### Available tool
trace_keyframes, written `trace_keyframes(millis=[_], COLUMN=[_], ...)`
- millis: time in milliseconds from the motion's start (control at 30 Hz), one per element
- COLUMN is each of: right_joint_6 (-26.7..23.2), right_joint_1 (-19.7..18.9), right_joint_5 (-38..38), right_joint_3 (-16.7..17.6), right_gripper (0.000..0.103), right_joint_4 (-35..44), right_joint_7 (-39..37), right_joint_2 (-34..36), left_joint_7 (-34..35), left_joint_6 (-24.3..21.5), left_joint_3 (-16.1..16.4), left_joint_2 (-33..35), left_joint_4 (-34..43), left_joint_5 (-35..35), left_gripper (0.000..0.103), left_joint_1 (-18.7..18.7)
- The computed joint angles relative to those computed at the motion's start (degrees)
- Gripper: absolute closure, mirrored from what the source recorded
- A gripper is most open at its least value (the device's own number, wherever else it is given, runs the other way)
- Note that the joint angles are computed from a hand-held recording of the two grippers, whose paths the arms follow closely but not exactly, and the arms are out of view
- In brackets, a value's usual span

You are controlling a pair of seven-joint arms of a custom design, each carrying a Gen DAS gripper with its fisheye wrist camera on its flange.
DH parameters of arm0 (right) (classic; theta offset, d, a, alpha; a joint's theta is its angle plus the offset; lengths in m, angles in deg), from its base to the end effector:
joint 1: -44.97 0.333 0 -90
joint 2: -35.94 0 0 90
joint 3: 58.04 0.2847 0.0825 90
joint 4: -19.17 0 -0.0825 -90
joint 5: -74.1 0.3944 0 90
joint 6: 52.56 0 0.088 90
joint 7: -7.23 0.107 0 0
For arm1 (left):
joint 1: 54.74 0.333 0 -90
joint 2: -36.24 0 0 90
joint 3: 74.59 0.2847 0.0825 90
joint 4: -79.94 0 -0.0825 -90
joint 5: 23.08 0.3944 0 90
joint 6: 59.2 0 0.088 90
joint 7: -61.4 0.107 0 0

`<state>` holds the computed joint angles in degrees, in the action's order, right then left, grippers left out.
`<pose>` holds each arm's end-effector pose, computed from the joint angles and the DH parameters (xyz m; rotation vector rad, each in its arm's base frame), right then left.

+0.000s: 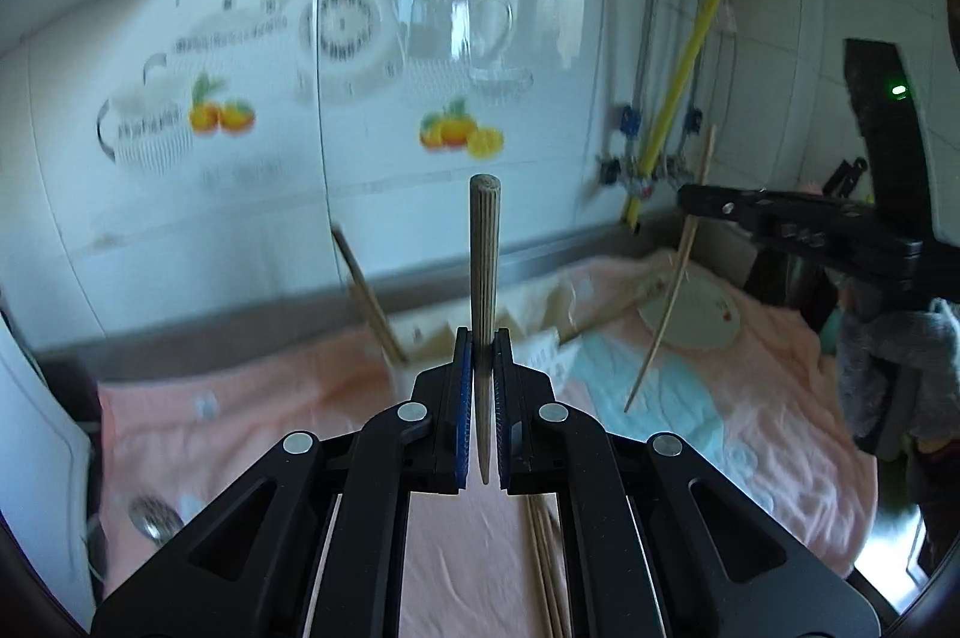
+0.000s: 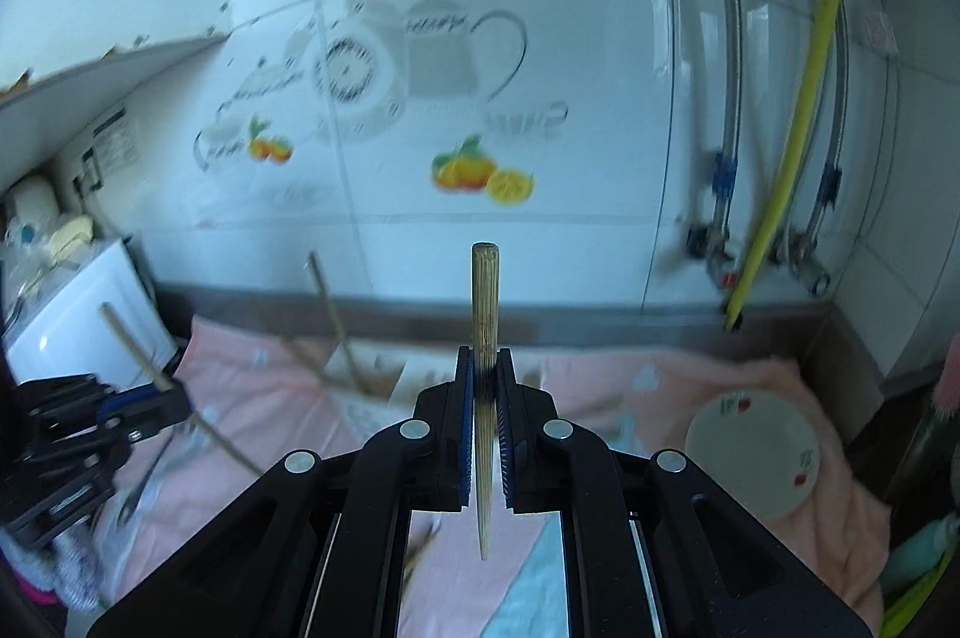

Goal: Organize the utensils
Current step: 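Lift both held chopsticks and carry them above the white holder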

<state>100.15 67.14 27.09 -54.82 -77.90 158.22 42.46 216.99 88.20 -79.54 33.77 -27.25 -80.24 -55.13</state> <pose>0.5819 0.2977 0.5817 -1.5369 1.6168 -0.8279 0.6065 -0.0436 0.5742 -1.1475 2.1149 -1.2632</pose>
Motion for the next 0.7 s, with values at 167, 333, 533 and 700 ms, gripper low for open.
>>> trace_keyframes(millis=[167, 333, 533, 700], right_joint_6=[-1.29, -2.34, -0.54, 0.25], right_joint_1=[0.3, 1.53, 2.34, 2.52], right_joint_5=[-0.16, 1.04, 2.75, 5.4], right_joint_3=[-1.63, -4.03, -6.38, -7.05], right_gripper=[0.096, 0.096, 0.096, 0.096], right_joint_4=[9.43, 16.93, 22.0, 23.17], right_joint_7=[-0.02, -0.93, -0.57, -2.82], right_joint_2=[6.28, 11.67, 16.55, 19.1], left_joint_7=[-0.79, -1.95, -3.84, -7.63], left_joint_6=[1.54, 2.8, 6.79, 8.45], left_joint_3=[-0.91, -2.3, -4.34, -5.99], left_joint_2=[2.98, 6.44, 11.61, 16.74], left_joint_4=[5.74, 11.65, 17.62, 21.33], left_joint_5=[0.92, 1.63, 3.57, 6.9], left_gripper=[0.097, 0.097, 0.097, 0.098], left_joint_1=[-0.22, 0.12, 0.55, 1.39])
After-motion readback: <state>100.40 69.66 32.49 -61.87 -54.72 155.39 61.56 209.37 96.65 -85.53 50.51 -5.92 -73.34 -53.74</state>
